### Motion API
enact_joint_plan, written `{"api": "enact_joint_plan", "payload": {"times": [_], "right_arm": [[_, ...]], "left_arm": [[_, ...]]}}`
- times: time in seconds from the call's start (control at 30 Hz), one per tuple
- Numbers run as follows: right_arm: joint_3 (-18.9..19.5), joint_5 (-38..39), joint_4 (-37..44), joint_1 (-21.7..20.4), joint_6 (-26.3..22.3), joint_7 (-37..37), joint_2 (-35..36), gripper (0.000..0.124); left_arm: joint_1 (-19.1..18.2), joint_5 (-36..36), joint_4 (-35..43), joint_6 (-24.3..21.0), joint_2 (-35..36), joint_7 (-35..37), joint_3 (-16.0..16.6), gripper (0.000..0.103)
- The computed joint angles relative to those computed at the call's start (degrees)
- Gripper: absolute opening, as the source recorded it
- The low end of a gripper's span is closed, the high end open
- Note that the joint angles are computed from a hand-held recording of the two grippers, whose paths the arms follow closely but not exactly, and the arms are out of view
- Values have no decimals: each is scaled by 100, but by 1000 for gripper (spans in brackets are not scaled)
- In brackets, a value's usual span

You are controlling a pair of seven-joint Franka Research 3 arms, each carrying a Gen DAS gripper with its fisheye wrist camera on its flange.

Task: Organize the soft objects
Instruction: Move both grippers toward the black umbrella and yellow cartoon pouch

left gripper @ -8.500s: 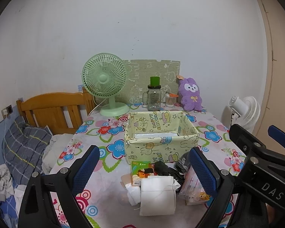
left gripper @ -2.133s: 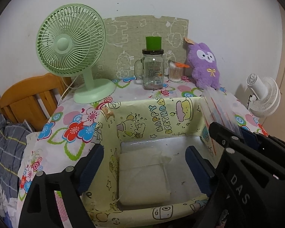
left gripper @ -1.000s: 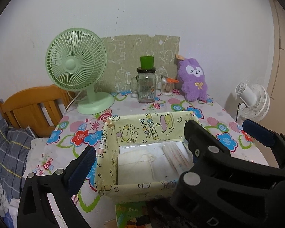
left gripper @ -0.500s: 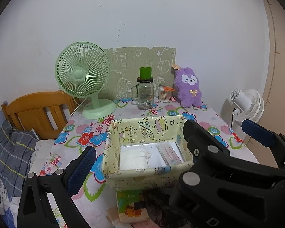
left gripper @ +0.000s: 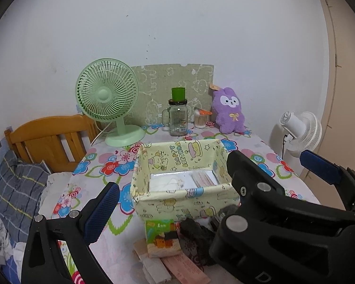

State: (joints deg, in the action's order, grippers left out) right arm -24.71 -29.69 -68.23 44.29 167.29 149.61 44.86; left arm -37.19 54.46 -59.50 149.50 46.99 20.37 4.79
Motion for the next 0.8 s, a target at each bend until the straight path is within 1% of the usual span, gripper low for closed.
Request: {"api": "enact_joint_plan", "payload": {"times": [0.1, 0.27, 0.43, 0.5, 0.67, 0.8], "right_arm": [[-183, -128, -285, 179, 103, 177, -138, 99], [-536, -410, -762, 527, 261, 577, -365, 99], [-802, -718, -1103, 797, 357, 981, -504, 99], [-864, -830, -1238, 868, 416, 1121, -553, 99], [-879, -947, -1414, 902, 531, 1280, -589, 99], [-940, -930, -1557, 976, 639, 1333, -587, 99]], "left_arm": [[-29, 124, -284, 184, -157, -141, 33, 102], [-97, 435, -736, 352, -416, -524, 72, 102], [-139, 772, -991, 373, -548, -815, 53, 102], [-125, 844, -1045, 359, -568, -869, 5, 102], [-118, 1001, -1206, 337, -603, -1059, -57, 102], [-99, 1131, -1333, 412, -623, -1180, -94, 98]]}}
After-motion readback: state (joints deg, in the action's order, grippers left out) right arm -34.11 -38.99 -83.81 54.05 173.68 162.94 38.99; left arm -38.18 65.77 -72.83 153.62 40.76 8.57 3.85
